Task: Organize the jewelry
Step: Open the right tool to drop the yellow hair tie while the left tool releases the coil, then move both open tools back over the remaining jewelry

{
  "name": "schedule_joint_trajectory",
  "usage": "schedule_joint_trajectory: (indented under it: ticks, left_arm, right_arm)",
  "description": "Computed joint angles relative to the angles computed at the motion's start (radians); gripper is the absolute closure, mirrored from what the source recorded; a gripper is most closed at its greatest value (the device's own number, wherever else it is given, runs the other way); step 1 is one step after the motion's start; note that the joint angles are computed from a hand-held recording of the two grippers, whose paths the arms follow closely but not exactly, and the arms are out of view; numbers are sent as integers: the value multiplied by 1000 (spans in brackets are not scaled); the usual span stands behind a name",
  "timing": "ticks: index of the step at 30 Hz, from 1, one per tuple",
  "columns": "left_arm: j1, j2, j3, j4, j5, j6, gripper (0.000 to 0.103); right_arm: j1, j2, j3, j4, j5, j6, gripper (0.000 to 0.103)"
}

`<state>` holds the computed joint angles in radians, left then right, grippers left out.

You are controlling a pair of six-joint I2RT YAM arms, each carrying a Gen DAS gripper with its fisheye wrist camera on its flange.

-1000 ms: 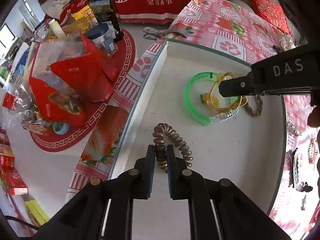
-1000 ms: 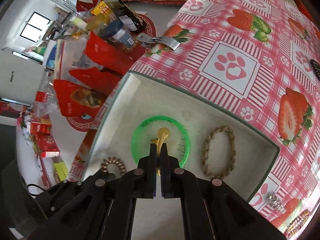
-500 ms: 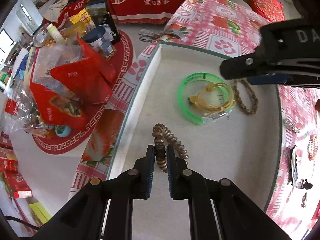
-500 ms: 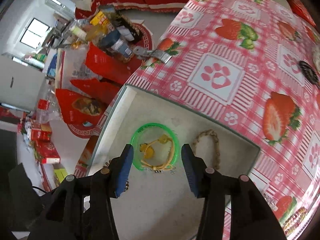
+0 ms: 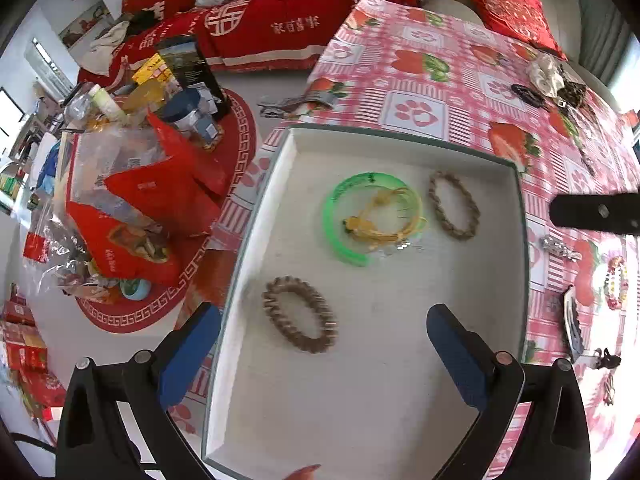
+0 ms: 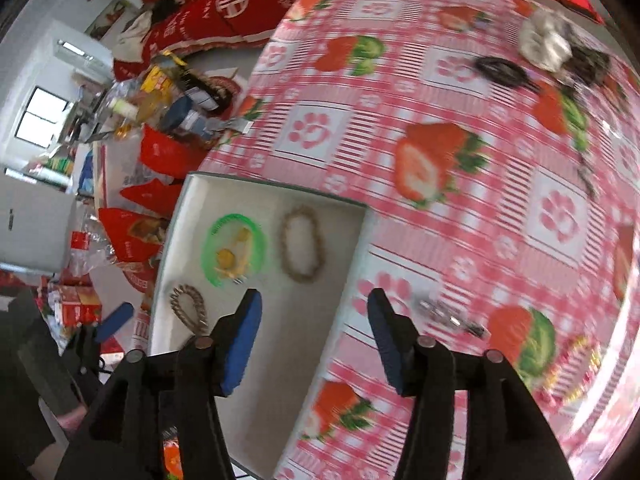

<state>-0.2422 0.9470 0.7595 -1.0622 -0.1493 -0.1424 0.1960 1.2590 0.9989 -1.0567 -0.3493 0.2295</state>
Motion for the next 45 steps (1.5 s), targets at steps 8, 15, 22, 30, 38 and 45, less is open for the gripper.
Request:
schedule_joint_trajectory:
  ticks: [8, 15, 22, 30, 38, 45]
  left_arm:
    - [-186, 93, 98, -51, -3, -116, 0]
    - [-373, 224, 204, -40, -10, -228, 0]
    - [-539, 359, 292, -6, -16, -278, 0]
    - [-642, 502, 378, 29, 9, -329, 0]
    - [-643, 647, 461, 64, 164, -479, 0]
    - [-631, 740, 488, 112, 194, -662, 0]
  right_arm:
    - [-284, -112, -75, -124, -16, -158, 31]
    - [-616, -133, -84, -227, -11, -387, 31]
    - [-949, -88, -83, -272, 22, -622, 31]
    - [-1174, -18, -74, -264, 55, -772, 31]
    - [-1244, 38, -78, -218, 82, -817, 31]
    - [-1227, 33, -100, -166, 107, -831, 31]
